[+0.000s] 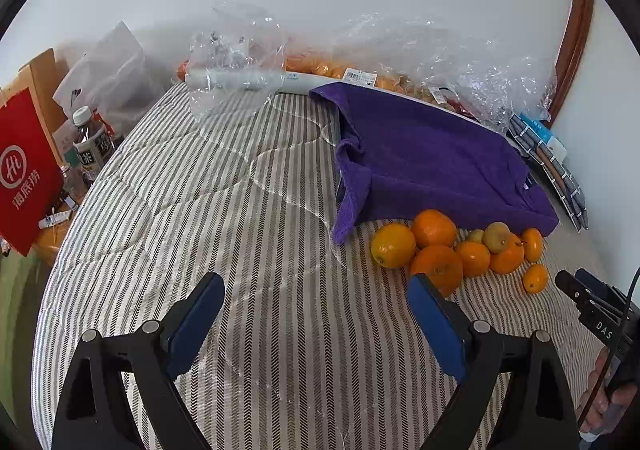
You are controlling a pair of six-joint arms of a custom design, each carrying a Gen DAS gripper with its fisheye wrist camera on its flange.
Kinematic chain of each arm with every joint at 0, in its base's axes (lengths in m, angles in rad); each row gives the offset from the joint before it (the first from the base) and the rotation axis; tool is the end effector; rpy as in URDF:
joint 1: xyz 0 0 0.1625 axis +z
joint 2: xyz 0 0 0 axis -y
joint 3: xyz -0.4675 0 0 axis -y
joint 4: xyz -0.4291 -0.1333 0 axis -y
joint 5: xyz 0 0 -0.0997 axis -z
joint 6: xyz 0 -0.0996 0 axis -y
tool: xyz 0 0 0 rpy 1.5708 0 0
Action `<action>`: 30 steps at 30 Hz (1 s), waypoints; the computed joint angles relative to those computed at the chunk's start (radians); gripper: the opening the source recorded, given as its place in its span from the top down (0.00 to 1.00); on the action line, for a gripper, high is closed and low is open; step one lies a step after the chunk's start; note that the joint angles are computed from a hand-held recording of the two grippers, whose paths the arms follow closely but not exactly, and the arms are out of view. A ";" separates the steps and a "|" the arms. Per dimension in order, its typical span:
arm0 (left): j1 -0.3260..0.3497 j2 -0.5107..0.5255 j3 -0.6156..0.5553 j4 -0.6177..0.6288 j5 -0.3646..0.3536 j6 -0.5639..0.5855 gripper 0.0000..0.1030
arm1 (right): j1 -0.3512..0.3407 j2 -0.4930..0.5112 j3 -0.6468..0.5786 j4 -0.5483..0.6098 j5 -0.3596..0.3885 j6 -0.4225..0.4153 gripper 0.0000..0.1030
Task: Organize fruits
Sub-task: 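Move both tools toward the oranges lying in front of the purple towel, then close the right tool on a yellow-orange fruit while the left tool grasps an orange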
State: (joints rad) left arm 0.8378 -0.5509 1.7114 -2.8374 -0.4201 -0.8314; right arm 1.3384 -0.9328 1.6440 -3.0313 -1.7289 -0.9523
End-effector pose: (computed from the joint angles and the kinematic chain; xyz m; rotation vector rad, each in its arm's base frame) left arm -0.2836 -0.6501 -0.0161 -0.1810 2.1597 -1.0717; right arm -0.0568 -0.7506 0.2538 0.8099 -2.3738 0.7070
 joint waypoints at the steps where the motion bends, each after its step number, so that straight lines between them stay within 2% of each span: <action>1: 0.001 0.002 -0.001 -0.004 -0.002 0.003 0.10 | -0.001 0.002 -0.003 0.003 0.000 0.002 0.41; 3: 0.002 0.009 -0.003 -0.024 -0.004 0.022 0.10 | -0.005 0.004 -0.016 0.046 0.010 0.020 0.44; 7: 0.005 0.021 -0.011 -0.059 -0.021 0.052 0.10 | -0.014 -0.004 -0.032 0.165 0.081 0.051 0.44; 10: 0.003 0.027 -0.012 -0.094 -0.036 0.081 0.10 | -0.007 0.012 -0.034 0.174 0.076 0.038 0.44; 13: 0.002 0.034 -0.013 -0.135 -0.045 0.124 0.10 | -0.003 0.030 -0.042 0.183 0.064 0.027 0.48; 17: 0.009 0.042 -0.031 -0.138 -0.068 0.154 0.14 | 0.002 0.044 -0.044 0.163 0.044 0.013 0.63; 19: 0.014 0.049 -0.046 -0.137 -0.066 0.163 0.15 | 0.000 0.041 -0.046 0.173 0.048 0.003 0.63; 23: 0.032 0.061 -0.078 -0.127 -0.054 0.164 0.27 | -0.011 0.034 -0.039 0.145 0.059 -0.008 0.63; 25: 0.042 0.060 -0.082 -0.134 -0.063 0.148 0.38 | -0.017 0.028 -0.036 0.141 0.063 -0.008 0.63; 30: 0.069 0.058 -0.081 -0.229 -0.154 0.215 0.50 | -0.028 0.020 -0.041 0.165 0.083 -0.014 0.63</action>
State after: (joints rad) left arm 0.9072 -0.4929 1.6308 -3.0669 -0.5743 -0.6160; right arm 1.3102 -0.9130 1.6031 -2.8660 -1.6456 -0.9662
